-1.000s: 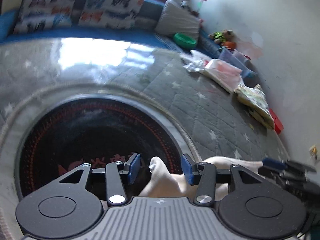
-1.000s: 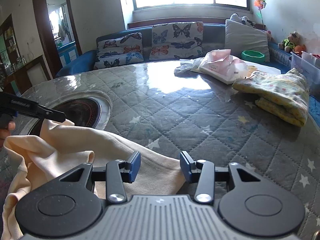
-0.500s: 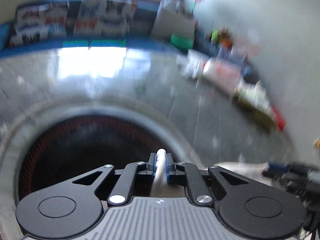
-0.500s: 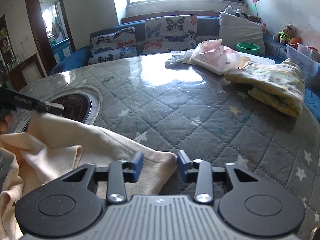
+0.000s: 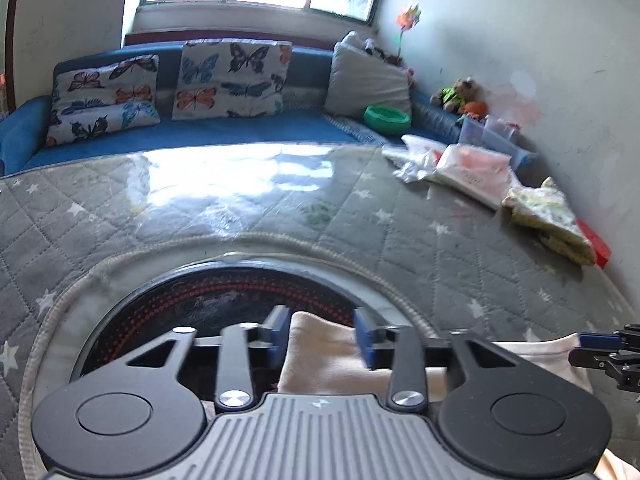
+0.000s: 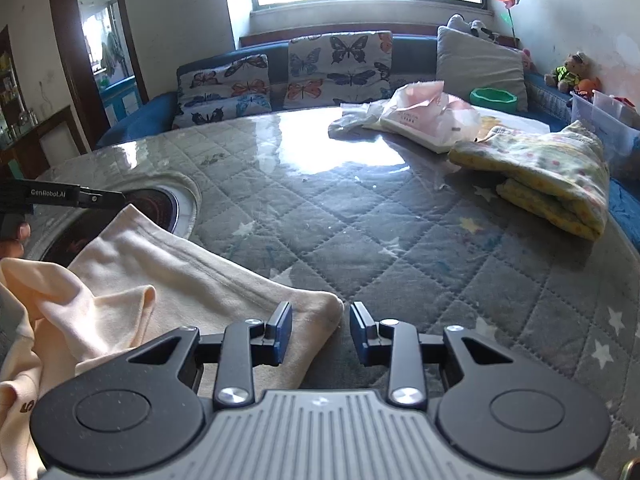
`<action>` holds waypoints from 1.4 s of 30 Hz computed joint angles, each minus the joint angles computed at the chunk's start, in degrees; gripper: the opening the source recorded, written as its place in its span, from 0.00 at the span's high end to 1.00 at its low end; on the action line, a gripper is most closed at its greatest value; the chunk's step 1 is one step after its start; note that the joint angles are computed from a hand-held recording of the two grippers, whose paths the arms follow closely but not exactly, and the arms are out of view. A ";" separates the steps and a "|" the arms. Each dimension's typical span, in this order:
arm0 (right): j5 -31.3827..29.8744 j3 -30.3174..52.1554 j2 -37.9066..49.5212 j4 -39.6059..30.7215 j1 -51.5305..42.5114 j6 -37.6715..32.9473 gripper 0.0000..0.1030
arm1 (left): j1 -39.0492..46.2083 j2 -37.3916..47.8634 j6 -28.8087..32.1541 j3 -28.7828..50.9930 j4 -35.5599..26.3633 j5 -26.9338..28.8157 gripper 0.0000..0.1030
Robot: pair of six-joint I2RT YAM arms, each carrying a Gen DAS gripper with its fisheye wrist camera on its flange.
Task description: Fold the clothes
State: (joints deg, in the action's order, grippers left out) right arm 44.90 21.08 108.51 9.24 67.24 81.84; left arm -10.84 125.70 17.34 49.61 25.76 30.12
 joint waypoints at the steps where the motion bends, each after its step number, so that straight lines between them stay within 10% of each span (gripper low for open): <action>1: -0.15 0.62 0.38 -0.84 -0.19 0.34 0.69 | -0.56 0.34 0.38 0.25 -0.26 -1.05 0.56; 12: -0.53 3.75 0.47 -5.40 2.30 -0.99 0.69 | -3.21 2.39 4.59 -1.69 3.99 -6.80 0.88; 42: -7.11 19.03 14.30 13.81 -13.39 -33.97 0.68 | 3.40 2.18 6.19 -5.27 12.85 -19.72 0.91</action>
